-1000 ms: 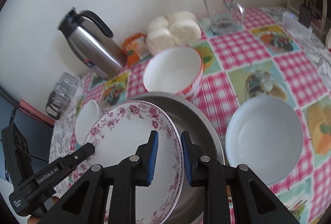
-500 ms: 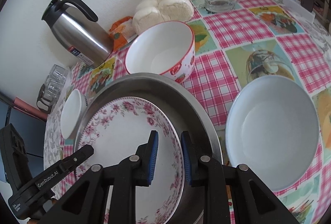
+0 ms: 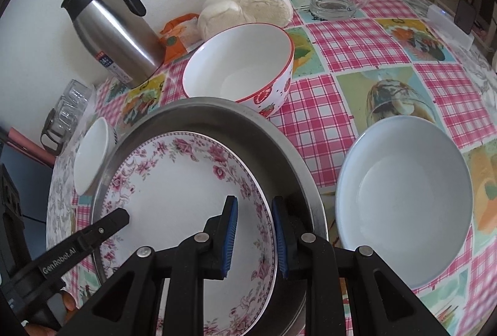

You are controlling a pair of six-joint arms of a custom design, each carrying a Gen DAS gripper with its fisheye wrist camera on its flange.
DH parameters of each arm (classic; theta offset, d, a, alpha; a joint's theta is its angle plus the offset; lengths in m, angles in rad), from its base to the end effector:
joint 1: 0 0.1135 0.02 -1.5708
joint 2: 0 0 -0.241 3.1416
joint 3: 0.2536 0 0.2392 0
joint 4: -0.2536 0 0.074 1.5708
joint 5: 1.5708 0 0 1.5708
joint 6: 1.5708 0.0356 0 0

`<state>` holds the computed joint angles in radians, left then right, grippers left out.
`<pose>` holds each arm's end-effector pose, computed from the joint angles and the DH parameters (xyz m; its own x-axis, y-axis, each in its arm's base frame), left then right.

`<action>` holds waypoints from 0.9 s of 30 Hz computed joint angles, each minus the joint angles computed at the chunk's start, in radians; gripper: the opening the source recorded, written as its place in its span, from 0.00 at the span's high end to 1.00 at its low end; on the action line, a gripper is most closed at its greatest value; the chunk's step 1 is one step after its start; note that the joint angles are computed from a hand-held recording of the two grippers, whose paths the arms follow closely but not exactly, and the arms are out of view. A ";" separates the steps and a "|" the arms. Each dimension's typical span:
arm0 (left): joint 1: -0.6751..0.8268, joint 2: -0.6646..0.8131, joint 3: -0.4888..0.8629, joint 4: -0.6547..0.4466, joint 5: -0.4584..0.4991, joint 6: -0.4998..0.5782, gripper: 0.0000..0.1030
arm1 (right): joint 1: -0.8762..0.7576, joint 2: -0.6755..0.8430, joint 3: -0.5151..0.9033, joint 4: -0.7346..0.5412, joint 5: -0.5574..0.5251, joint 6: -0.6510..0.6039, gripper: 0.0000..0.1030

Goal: Organize plates and bowls
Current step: 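Lower the pink-floral plate into the steel basin with both tools, then open both tools to release the floral plate inside the basin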

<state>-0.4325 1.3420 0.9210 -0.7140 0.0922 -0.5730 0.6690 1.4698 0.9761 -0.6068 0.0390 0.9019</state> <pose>0.2232 -0.1067 0.2091 -0.9370 -0.1620 -0.3095 -0.0659 0.9520 -0.2990 0.2187 0.1711 0.1987 -0.9089 0.2807 -0.3083 0.1729 0.9266 0.3339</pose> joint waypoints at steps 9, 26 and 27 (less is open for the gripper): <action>-0.002 -0.005 -0.002 -0.005 -0.009 0.001 0.75 | 0.017 0.033 0.039 -0.034 0.021 -0.023 0.74; -0.084 0.019 0.139 -0.153 -0.128 0.026 0.64 | 0.011 -0.020 0.108 -0.167 0.052 -0.025 0.70; -0.090 0.010 0.148 -0.163 -0.139 0.027 0.63 | 0.013 -0.030 0.121 -0.184 0.060 -0.025 0.70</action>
<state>-0.5224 1.3524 1.0694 -0.8775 -0.0464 -0.5461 0.6818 1.4395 1.0967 -0.7912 0.0985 0.8769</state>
